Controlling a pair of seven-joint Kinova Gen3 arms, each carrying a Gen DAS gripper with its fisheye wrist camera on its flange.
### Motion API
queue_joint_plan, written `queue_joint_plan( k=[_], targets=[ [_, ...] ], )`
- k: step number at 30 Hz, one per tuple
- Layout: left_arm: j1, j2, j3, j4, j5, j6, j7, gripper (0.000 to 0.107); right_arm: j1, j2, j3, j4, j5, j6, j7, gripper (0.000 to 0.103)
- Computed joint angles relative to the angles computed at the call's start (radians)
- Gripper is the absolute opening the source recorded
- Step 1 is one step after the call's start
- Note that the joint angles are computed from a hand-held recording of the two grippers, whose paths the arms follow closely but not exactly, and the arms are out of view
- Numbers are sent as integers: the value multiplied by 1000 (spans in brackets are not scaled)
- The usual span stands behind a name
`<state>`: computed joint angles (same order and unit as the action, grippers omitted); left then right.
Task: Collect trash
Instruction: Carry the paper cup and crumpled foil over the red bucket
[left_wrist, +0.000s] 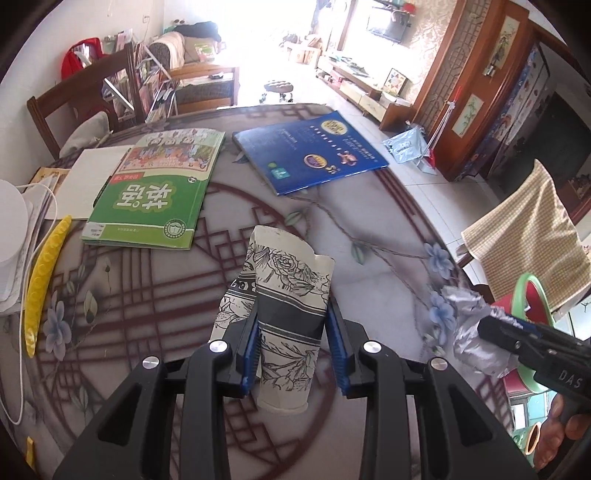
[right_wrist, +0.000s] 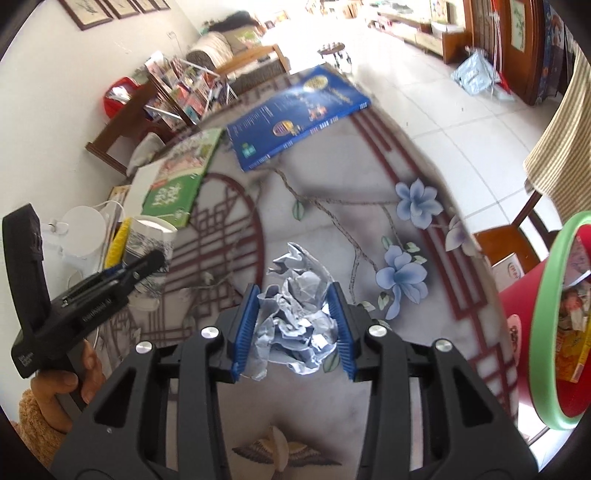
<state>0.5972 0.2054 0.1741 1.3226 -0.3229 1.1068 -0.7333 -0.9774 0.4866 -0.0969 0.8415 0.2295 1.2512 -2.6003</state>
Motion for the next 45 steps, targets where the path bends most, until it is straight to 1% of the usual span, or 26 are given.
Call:
queue_joint_plan(
  k=[5,10,16,22,32,45],
  targets=[
    [38,-30,16,6,-41,6,41,30,-51,-49,8,35,61,-5,-41,38],
    [62,-49,36,9,-73,16,70,30,-77,-91,-2,81,110,-11,-95,38],
    [89,-56,56,0,-101,40,92,30,-91,-142,-28,153,159,-39,-166,38],
    [117,-54,68,-15,-122,58,101,30,-100,-178,-54,207,203,-45,-233,38],
    [176,-33,77,-59,-156,83,116,30,-100,-239,-94,283,264,-40,-317,38],
    [286,23,67,-146,-203,147,158,30,-44,-332,-159,404,285,-67,-373,38]
  ],
)
